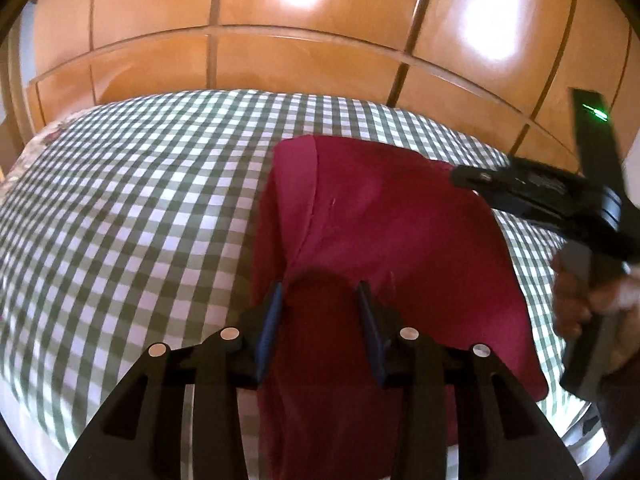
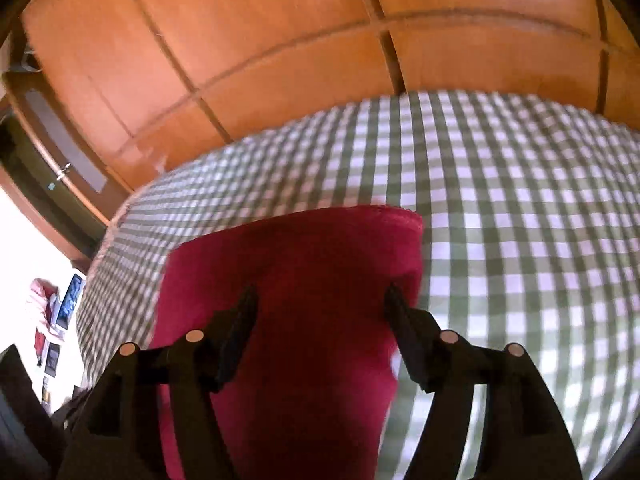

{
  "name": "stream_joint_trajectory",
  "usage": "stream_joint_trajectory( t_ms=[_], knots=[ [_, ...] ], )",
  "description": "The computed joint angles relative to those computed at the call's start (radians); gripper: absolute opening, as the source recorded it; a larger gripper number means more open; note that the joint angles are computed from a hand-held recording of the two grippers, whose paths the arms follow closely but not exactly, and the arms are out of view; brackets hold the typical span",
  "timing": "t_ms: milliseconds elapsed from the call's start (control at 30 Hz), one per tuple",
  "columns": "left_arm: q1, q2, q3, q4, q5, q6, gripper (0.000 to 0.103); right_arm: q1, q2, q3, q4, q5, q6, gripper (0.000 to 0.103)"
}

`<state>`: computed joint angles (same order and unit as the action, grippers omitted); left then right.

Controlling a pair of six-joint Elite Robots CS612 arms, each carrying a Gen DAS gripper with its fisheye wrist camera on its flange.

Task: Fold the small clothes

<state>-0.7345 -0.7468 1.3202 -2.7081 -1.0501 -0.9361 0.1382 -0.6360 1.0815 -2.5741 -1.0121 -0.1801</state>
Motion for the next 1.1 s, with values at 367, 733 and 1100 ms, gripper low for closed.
stream_joint_trajectory(
  t_ms=[367, 733, 1100],
  knots=[
    [-0.023, -0.019, 0.025, 0.039, 0.095, -0.040, 0.059, 0.001, -0.135, 0.257, -0.110, 0.006, -0.139, 0.060],
    [-0.017, -0.022, 0.039, 0.047, 0.074, -0.067, 0.059, 0.001, -0.150, 0.304, -0.112, -0.009, -0.140, 0.066],
    [0.010, -0.002, 0.071, -0.070, -0.047, -0.083, 0.069, 0.009, -0.137, 0.292, -0.029, 0.004, -0.243, 0.101]
  ],
)
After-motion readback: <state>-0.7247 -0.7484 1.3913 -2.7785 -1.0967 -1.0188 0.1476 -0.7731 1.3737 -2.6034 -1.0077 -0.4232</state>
